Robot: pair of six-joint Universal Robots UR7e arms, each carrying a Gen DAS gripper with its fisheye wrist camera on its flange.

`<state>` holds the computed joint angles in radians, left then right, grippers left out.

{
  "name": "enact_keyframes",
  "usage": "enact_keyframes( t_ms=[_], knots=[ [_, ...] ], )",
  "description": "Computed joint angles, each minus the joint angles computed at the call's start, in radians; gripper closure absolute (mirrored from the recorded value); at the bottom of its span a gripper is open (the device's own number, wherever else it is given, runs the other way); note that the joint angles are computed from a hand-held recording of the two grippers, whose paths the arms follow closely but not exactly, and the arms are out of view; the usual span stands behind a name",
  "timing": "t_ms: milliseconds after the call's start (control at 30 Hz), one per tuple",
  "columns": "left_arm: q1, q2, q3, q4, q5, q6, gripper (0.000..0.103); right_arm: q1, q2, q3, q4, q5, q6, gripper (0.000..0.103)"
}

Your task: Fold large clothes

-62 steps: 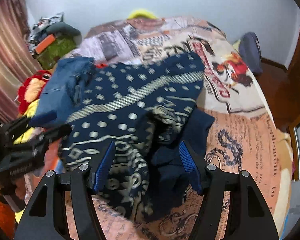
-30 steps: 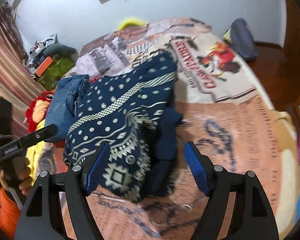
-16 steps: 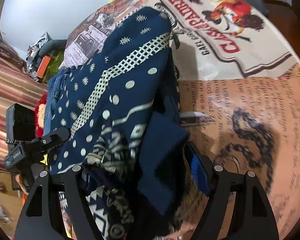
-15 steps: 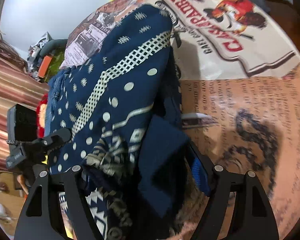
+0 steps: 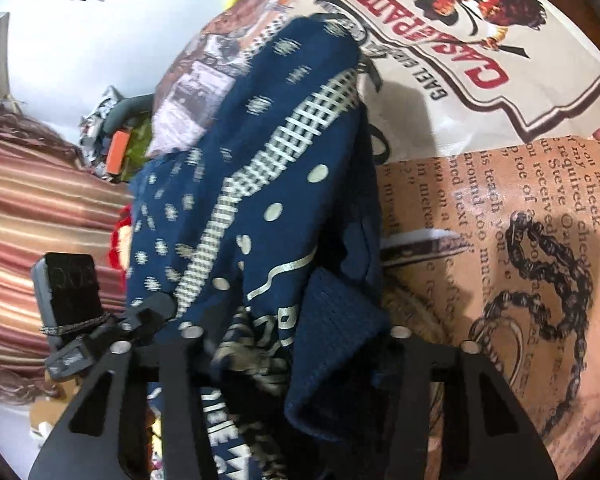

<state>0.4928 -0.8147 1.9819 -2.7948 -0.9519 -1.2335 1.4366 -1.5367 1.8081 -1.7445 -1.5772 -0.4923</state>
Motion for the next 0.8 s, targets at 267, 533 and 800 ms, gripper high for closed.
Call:
enact_keyframes(
  t_ms=[267, 533, 800],
  knots=[
    [-0.090, -0.077, 0.001, 0.047, 0.095, 0.025, 0.047, 0.069, -0.080, 0.009, 0.012, 0.021, -0.038, 0.066],
    [-0.191, -0.274, 0.041, 0.241, 0.263, -0.017, 0.047, 0.207, -0.069, 0.002, -0.039, 0.122, -0.015, 0.066],
    [-0.229, -0.511, 0.136, 0.494, 0.378, -0.187, 0.047, 0.362, 0.008, 0.034, -0.181, 0.172, -0.004, 0.066]
  ],
)
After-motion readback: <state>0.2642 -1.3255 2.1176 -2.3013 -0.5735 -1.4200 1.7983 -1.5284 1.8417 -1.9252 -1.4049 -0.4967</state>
